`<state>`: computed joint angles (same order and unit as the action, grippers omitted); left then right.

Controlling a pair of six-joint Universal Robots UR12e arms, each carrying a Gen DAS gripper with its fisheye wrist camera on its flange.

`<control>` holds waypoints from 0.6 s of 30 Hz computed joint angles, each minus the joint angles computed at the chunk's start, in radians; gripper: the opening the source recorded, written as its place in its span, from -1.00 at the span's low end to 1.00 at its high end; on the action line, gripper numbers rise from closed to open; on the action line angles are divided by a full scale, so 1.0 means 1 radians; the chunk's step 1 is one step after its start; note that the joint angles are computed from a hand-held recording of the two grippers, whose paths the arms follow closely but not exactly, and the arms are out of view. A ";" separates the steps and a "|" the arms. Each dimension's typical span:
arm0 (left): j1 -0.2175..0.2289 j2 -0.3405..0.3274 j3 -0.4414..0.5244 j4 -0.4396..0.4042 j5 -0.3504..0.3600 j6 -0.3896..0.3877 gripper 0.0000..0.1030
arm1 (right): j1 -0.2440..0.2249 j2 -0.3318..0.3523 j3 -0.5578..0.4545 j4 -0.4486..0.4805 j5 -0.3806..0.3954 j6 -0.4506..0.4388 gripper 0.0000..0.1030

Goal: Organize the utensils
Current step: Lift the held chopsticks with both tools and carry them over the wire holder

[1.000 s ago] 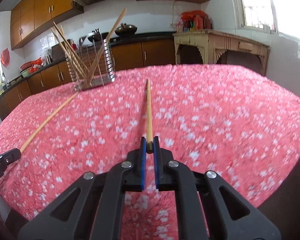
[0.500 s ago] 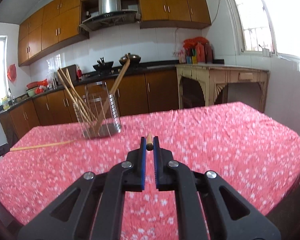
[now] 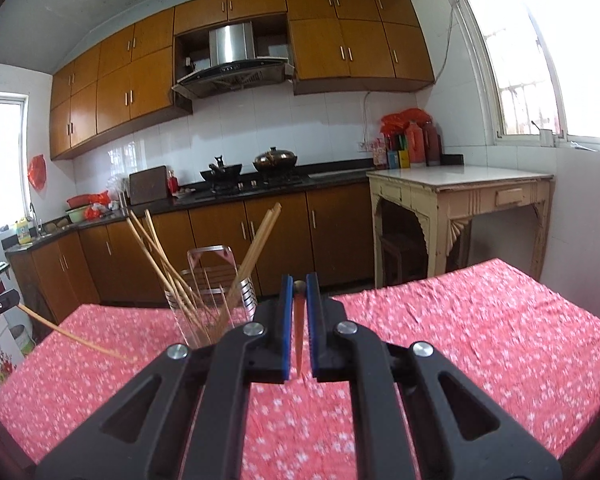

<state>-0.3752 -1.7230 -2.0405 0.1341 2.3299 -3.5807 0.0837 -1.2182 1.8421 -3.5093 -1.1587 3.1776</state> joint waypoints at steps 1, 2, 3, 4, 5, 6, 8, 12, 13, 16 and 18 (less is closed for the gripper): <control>0.002 0.000 0.003 0.004 0.002 0.005 -0.87 | 0.003 0.002 -0.009 -0.001 -0.001 0.003 -0.85; 0.006 0.001 0.007 0.008 0.002 0.010 -0.87 | 0.007 0.003 -0.016 0.000 -0.003 0.006 -0.85; 0.009 0.002 0.010 0.010 0.000 0.014 -0.87 | 0.009 0.006 -0.027 0.002 -0.001 0.010 -0.85; 0.011 0.002 0.014 0.011 -0.001 0.017 -0.87 | 0.011 0.010 -0.035 0.002 0.001 0.015 -0.85; 0.013 0.002 0.020 0.013 -0.001 0.024 -0.87 | 0.013 0.013 -0.045 0.004 0.002 0.019 -0.85; 0.016 0.002 0.026 0.016 -0.003 0.032 -0.87 | 0.015 0.016 -0.057 0.004 0.004 0.025 -0.85; 0.018 0.001 0.036 0.023 -0.007 0.051 -0.87 | 0.018 0.022 -0.077 0.008 0.013 0.037 -0.85; 0.024 -0.002 0.057 0.030 -0.021 0.082 -0.87 | 0.022 0.030 -0.110 0.016 0.034 0.049 -0.85; 0.027 -0.003 0.061 0.032 -0.027 0.089 -0.87 | 0.023 0.032 -0.117 0.019 0.040 0.051 -0.85; 0.028 -0.008 0.074 0.040 -0.032 0.113 -0.87 | 0.027 0.036 -0.134 0.020 0.050 0.053 -0.85; 0.030 -0.011 0.083 0.045 -0.040 0.127 -0.87 | 0.028 0.041 -0.147 0.022 0.059 0.053 -0.85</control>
